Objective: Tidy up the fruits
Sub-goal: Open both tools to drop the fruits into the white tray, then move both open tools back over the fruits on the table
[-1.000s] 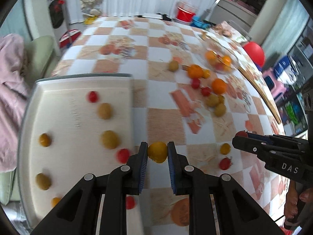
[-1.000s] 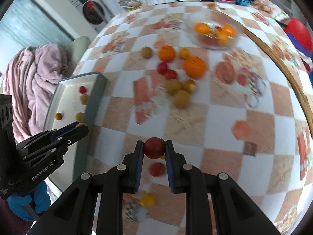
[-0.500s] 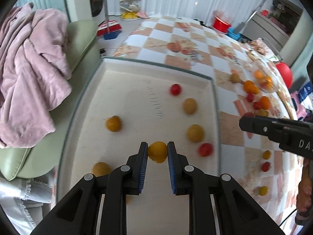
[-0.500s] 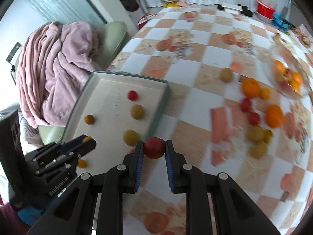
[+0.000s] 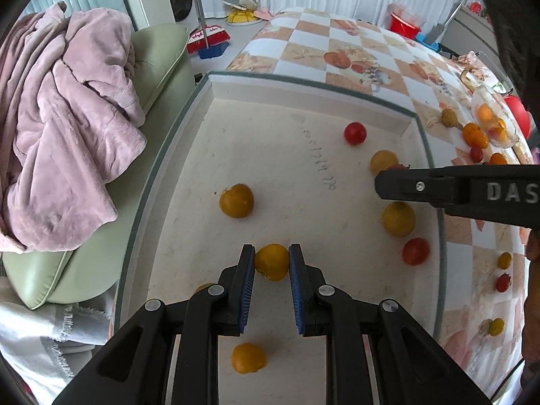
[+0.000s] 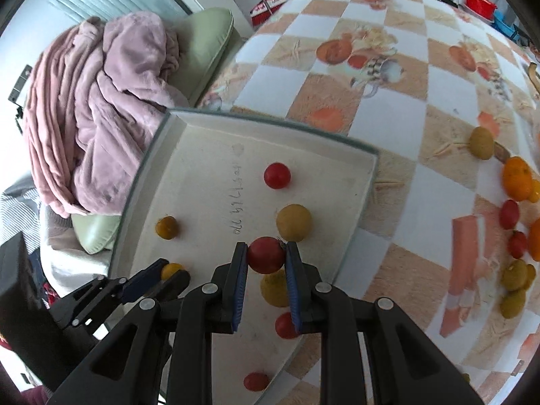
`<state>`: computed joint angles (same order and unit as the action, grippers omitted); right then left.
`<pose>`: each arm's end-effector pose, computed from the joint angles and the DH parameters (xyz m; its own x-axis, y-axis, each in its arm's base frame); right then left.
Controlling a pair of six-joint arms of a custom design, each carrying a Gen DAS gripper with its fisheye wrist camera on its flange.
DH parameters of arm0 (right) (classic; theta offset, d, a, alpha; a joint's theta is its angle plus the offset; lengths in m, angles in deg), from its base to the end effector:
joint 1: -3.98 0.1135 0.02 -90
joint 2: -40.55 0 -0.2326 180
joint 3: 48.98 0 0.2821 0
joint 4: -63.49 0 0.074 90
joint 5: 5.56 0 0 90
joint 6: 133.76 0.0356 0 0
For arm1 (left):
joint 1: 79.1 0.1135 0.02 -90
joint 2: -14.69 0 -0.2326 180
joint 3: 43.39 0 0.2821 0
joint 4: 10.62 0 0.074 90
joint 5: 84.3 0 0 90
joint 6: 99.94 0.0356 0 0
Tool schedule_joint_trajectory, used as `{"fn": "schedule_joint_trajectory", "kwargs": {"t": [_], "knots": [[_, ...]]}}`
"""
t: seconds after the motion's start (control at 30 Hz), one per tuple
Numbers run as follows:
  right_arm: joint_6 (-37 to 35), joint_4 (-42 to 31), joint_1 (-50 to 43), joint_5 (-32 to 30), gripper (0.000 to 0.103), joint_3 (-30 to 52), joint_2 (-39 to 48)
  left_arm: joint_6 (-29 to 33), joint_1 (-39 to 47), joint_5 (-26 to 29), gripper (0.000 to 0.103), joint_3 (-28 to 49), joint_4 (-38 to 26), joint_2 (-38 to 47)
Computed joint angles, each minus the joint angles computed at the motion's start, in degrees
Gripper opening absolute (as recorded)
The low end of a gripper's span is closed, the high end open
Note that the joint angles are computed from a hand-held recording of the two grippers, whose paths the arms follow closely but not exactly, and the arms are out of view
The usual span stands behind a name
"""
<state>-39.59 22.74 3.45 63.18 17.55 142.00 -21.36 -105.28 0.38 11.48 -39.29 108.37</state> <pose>0.3241 0.0099 0.0761 -0.9722 0.0768 -0.2213 -0.0105 0.9296 0.3684 0.2677 -0.1279 0.0677 -0.8932 0.2195 -0.3924 0.2352 0.9719 0.0081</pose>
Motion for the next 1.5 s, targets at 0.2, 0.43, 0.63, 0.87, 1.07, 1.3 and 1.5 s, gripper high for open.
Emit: {"fn": "schedule_joint_trajectory", "kwargs": {"t": [0.2, 0.43, 0.63, 0.87, 1.07, 1.3, 1.5], "knots": [[0.0, -1.0, 1.4, 2.4, 0.025, 2.2, 3.5, -0.1, -0.7, -1.2, 0.022, 0.1, 0.1, 0.4], [0.1, -1.8, 0.3, 1.2, 0.033, 2.6, 3.3, -0.4, -1.0, -1.4, 0.022, 0.5, -0.7, 0.5], [1.0, -0.4, -1.5, -0.9, 0.06, -0.9, -2.7, -0.1, -1.4, -1.8, 0.03, 0.5, -1.2, 0.5], [1.5, -0.8, -4.4, -3.3, 0.068, -4.8, -9.5, 1.2, -3.0, -4.0, 0.072, -1.4, -0.6, -2.6], [-0.6, -2.3, -8.3, -1.8, 0.081, -10.5, -17.8, 1.2, -4.4, -4.5, 0.072, -0.7, -1.7, -2.7], [-7.4, -7.1, -19.4, 1.0, 0.081, -18.2, -27.5, 0.1, -9.7, -5.0, 0.072, 0.2, -3.7, -5.0], [-17.1, -12.0, -35.1, 3.3, 0.081, -22.2, -31.0, -0.8, -15.3, -4.1, 0.073, 1.3, -5.4, -6.4]]}}
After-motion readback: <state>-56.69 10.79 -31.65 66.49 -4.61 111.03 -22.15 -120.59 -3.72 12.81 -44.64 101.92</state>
